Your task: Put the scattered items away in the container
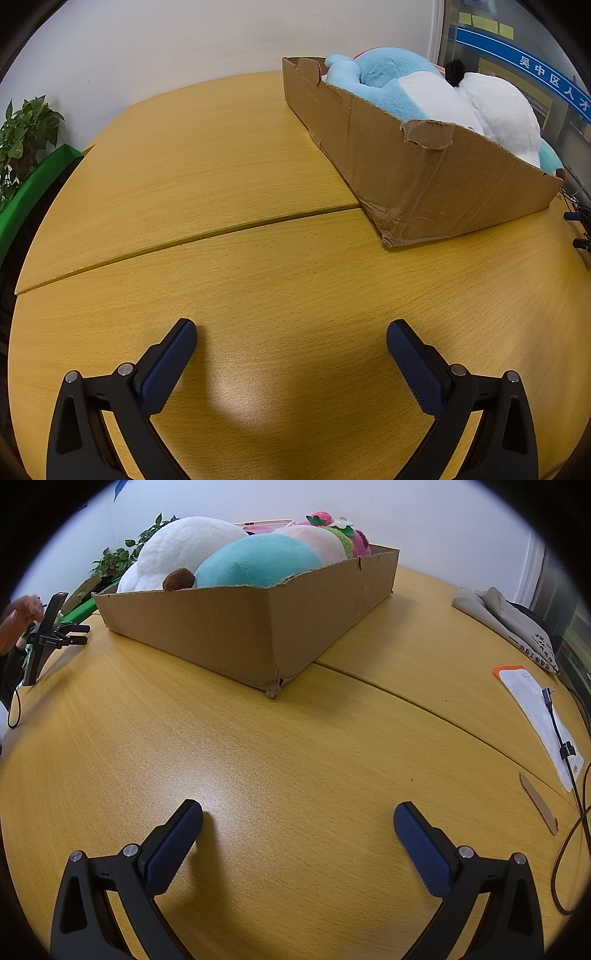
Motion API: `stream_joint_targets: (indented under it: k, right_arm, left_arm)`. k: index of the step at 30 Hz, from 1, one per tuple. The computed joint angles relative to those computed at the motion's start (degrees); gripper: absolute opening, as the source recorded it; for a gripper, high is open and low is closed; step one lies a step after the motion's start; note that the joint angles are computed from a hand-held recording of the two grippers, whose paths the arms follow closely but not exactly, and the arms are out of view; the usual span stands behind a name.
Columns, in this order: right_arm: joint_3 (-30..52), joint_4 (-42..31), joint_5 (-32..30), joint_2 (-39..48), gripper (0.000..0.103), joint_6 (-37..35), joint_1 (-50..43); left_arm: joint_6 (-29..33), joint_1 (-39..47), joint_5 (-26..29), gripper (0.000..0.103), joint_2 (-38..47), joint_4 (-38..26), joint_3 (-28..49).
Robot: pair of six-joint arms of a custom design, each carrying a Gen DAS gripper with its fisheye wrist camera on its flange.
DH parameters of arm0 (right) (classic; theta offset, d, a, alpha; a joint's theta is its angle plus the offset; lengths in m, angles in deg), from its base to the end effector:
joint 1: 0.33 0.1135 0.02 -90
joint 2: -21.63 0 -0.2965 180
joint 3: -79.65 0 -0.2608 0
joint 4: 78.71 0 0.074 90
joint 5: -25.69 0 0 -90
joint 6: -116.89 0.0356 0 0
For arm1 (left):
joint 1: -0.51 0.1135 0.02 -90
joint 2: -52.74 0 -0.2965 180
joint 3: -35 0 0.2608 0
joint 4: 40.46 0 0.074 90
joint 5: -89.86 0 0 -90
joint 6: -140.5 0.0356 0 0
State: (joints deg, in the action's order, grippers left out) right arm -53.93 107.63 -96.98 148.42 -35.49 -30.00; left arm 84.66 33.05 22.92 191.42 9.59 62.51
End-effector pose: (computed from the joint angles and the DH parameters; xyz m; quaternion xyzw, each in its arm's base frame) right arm 0.2439 -0.1169 -0.0061 -0.3051 0.9009 0.0975 0.2930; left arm 0.1762 0.0959 -0.0274 0.0633 0.9481 -0.0274 0.3105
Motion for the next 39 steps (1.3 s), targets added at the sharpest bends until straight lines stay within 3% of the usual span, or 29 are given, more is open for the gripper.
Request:
stream_joint_targets:
  k: [39]
  right_arm:
    - [-0.18,0.05,-0.09,-0.06,0.103,-0.09,-0.19]
  left_arm:
    - [-0.20,-0.18,-0.10,0.103,1.52,2.77,-1.17]
